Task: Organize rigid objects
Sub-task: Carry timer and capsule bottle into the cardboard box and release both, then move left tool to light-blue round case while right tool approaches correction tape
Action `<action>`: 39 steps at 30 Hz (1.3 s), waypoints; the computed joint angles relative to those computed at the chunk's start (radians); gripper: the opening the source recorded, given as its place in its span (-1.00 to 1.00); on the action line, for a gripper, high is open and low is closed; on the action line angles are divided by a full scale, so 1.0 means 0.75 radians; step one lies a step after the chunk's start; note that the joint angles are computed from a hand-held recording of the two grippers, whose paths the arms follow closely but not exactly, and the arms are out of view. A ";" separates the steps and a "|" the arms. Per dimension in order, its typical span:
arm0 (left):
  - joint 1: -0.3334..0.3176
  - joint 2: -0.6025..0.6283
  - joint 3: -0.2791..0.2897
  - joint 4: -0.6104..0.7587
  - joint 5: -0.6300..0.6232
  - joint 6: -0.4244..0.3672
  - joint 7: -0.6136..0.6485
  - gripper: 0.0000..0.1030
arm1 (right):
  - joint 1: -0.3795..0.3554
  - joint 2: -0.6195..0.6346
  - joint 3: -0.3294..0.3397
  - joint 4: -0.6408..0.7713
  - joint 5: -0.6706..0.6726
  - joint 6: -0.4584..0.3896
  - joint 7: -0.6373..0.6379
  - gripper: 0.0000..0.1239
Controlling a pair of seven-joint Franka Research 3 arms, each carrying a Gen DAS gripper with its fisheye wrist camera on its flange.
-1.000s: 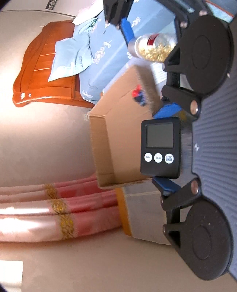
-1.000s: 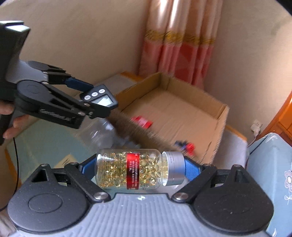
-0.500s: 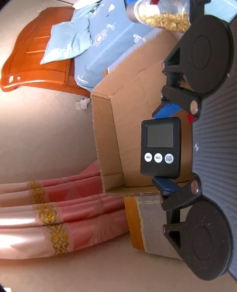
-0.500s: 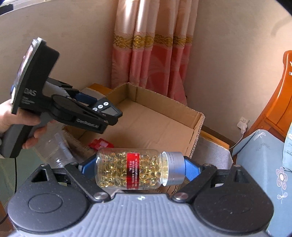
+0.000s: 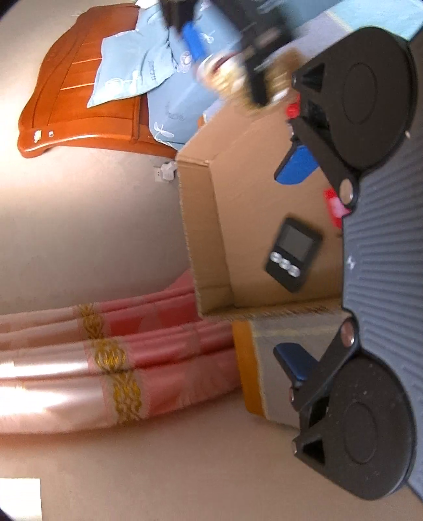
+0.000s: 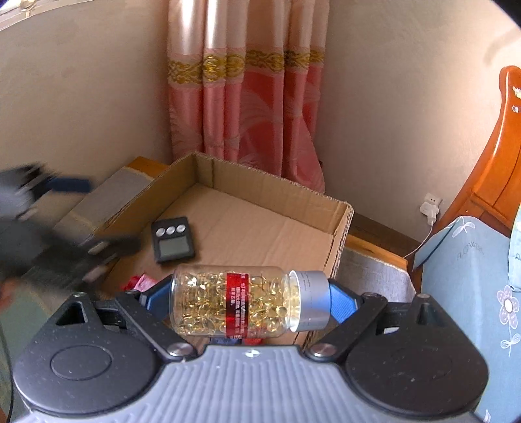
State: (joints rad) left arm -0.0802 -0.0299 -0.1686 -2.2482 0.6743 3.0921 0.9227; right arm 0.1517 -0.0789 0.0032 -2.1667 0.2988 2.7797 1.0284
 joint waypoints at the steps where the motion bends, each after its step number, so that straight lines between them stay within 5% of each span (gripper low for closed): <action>1: 0.006 -0.042 0.000 -0.040 0.029 -0.006 -0.028 0.99 | -0.001 0.022 0.001 0.022 -0.007 0.002 0.014 0.54; 3: 0.037 -0.123 -0.019 -0.124 0.081 0.007 -0.072 0.99 | -0.004 0.071 0.003 0.077 -0.026 -0.007 0.051 0.54; 6: 0.204 -0.244 -0.130 -0.255 0.280 0.120 -0.258 0.99 | -0.004 0.160 0.002 0.178 -0.084 -0.032 0.132 0.54; 12: 0.470 -0.475 -0.387 -0.460 0.263 0.187 -0.352 0.99 | 0.024 0.299 -0.024 0.333 -0.241 -0.063 0.325 0.54; 14: 0.497 -0.524 -0.433 -0.513 0.224 0.195 -0.365 0.99 | 0.036 0.326 -0.038 0.357 -0.292 -0.052 0.410 0.61; 18: 0.370 -0.514 -0.351 -0.566 0.152 0.192 -0.280 0.99 | 0.028 0.297 -0.032 0.314 -0.281 -0.024 0.414 0.66; 25: 0.357 -0.538 -0.413 -0.582 0.067 0.143 -0.174 0.99 | 0.018 0.119 -0.027 0.111 -0.355 0.029 0.486 0.66; 33: 0.112 -0.517 -0.252 -0.578 -0.057 -0.037 -0.026 0.99 | -0.045 -0.164 0.032 -0.215 -0.378 0.058 0.499 0.66; 39: 0.027 -0.543 -0.180 -0.615 -0.098 -0.088 0.029 0.99 | -0.168 -0.343 0.123 -0.470 -0.467 0.096 0.679 0.66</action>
State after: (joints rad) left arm -0.0602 -0.4373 -0.3033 -2.7094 0.6010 3.0263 0.9442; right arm 0.0257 -0.3360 0.0951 -2.5190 -0.0512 2.8517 1.5380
